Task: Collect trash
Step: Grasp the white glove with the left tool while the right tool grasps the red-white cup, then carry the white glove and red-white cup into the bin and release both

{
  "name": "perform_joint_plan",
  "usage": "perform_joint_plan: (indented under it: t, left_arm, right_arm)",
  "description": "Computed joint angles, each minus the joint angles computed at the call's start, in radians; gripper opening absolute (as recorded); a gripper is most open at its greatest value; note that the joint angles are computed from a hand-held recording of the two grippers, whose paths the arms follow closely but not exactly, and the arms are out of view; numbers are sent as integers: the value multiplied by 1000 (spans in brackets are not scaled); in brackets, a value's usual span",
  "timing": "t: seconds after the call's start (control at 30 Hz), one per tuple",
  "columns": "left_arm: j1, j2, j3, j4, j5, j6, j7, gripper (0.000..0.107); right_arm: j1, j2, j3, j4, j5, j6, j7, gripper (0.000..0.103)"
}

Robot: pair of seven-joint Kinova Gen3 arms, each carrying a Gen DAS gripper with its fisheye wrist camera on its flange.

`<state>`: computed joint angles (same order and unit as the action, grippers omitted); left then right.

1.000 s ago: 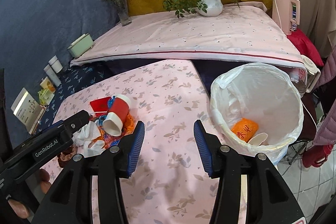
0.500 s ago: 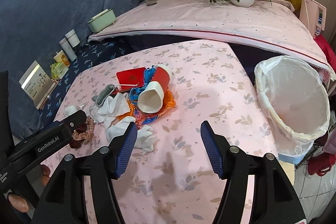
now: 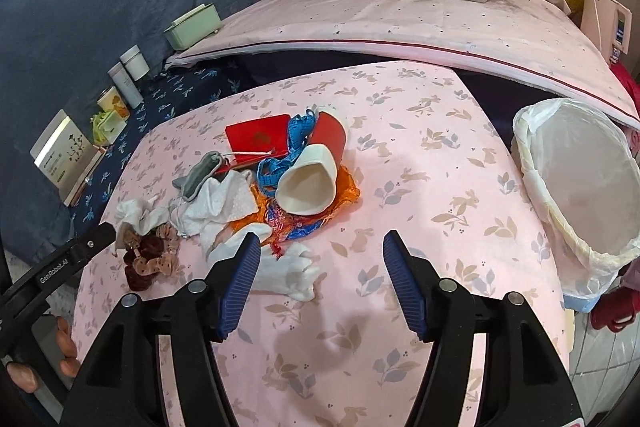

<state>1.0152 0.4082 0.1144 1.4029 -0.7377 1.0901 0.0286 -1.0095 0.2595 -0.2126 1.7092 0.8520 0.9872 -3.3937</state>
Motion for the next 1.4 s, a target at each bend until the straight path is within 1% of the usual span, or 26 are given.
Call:
perform_joint_plan:
  t: [0.27, 0.33, 0.37, 0.43, 0.47, 0.53, 0.57, 0.63, 0.67, 0.7, 0.73, 0.77, 0.8, 0.83, 0.87, 1.0, 1.13, 1.27, 1.4]
  left_arm:
    - [-76, -4, -6, 26, 39, -88, -34, 81]
    - [-95, 7, -2, 20, 67, -110, -66, 71]
    - [-104, 11, -1, 17, 81, -121, -84, 69]
    - [-112, 22, -3, 10, 106, -139, -116, 56]
    - [-114, 26, -4, 6, 117, -146, -133, 52]
    - [-113, 31, -10, 2, 133, -157, -154, 36]
    - [-108, 34, -16, -2, 135, -156, -157, 33]
    - [-98, 32, -26, 0, 134, -168, -159, 14]
    - [-92, 32, -30, -2, 131, -168, -159, 11]
    - [-84, 30, -35, -3, 125, -167, -154, 10]
    - [-76, 30, -40, -6, 116, -163, -147, 9]
    - [-70, 29, -43, -7, 109, -160, -144, 8]
    - [-66, 27, -44, -10, 104, -159, -142, 7]
    - [-62, 25, -44, -14, 100, -156, -140, 7]
    - [-59, 23, -43, -18, 96, -154, -139, 7]
    - [-33, 20, -40, -47, 65, -132, -133, 7]
    - [-7, 28, -34, -98, 40, -111, -144, 7]
    - [25, 55, -30, -176, 28, -93, -177, 7]
    - [61, 102, -31, -283, 40, -77, -238, 7]
  right_arm:
    - [36, 36, 29, -22, -13, -25, 23, 62]
    - [42, 49, 37, -31, -18, -33, 39, 62]
    - [44, 55, 41, -34, -21, -36, 46, 62]
    - [47, 67, 50, -42, -28, -41, 63, 61]
    - [49, 72, 55, -44, -32, -47, 69, 59]
    - [54, 79, 64, -49, -41, -58, 82, 53]
    - [57, 81, 69, -49, -43, -66, 85, 50]
    - [60, 85, 77, -52, -46, -77, 91, 46]
    - [61, 86, 81, -54, -47, -82, 95, 42]
    - [63, 88, 84, -55, -48, -87, 98, 36]
    - [66, 90, 87, -57, -51, -94, 103, 33]
    - [70, 90, 89, -56, -55, -105, 108, 24]
    - [75, 88, 91, -54, -59, -116, 113, 13]
    - [80, 86, 92, -53, -66, -127, 119, 7]
    - [78, 83, 96, -52, -67, -127, 117, 4]
    - [59, 51, 101, -21, -33, -130, 67, 3]
    - [51, 5, 81, 15, 7, -108, 13, 3]
    - [50, -50, 43, 60, 51, -69, -53, 3]
    - [58, -109, -10, 111, 83, -16, -114, 3]
